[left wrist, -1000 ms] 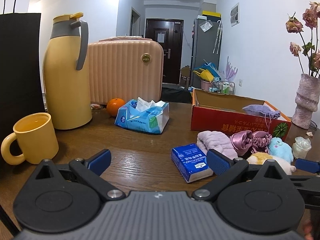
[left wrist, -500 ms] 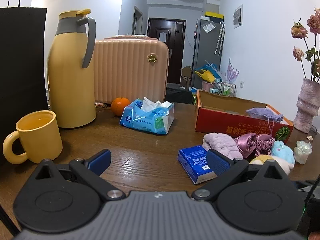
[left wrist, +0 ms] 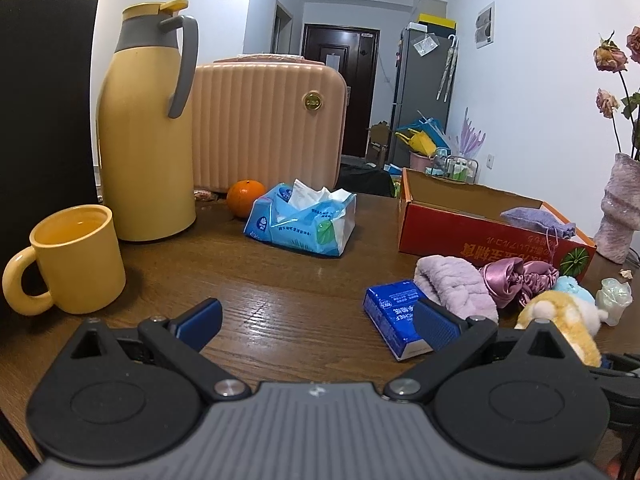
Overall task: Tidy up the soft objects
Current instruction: 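Grasp the blue handkerchief tissue pack with the left gripper while the right holds the sheep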
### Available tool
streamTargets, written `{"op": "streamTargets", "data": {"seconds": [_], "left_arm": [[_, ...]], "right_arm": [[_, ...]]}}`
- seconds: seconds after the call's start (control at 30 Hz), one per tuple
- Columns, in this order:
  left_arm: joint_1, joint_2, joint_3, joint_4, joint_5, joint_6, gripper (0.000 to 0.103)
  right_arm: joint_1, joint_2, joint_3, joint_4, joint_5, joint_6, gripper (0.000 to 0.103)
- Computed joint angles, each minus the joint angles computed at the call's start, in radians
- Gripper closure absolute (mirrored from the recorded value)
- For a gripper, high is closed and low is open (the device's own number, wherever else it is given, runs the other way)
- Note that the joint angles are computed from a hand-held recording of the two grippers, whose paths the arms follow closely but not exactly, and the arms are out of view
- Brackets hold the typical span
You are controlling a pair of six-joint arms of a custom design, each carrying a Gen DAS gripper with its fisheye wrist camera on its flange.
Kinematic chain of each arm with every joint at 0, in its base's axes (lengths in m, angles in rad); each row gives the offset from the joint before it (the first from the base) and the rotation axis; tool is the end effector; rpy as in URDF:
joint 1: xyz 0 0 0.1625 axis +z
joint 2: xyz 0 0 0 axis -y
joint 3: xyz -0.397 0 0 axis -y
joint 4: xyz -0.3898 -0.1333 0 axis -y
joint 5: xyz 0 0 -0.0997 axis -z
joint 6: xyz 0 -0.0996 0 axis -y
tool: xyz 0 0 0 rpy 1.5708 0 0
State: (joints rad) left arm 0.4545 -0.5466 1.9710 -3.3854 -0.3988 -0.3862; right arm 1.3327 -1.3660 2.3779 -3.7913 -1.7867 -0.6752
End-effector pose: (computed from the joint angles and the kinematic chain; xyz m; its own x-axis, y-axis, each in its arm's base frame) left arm -0.3531 -0.4230 -0.0146 -0.7627 0.0277 -0.6462 0.5869 0.4496 -0.6734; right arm 0.0112 -0.4285 0.2795 -0.7563 0.1166 0.6438 -0.4986 0.5345 -0.6825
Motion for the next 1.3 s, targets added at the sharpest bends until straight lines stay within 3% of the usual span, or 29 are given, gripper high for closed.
{"op": "streamTargets", "data": {"seconds": [0.47, 0.9, 1.3], "left_arm": [[0.014, 0.016, -0.022, 0.046, -0.006, -0.015, 0.0], [0.038, 0.05, -0.079, 0.107, -0.015, -0.03, 0.0], [0.061, 0.104, -0.173, 0.149, -0.04, -0.012, 0.0]], "right_arm": [[-0.05, -0.002, 0.025, -0.167, 0.138, -0.091, 0.055], [-0.118, -0.025, 0.013, -0.188, 0.266, -0.138, 0.055], [-0.169, -0.033, -0.036, -0.188, 0.334, -0.135, 0.055]]}}
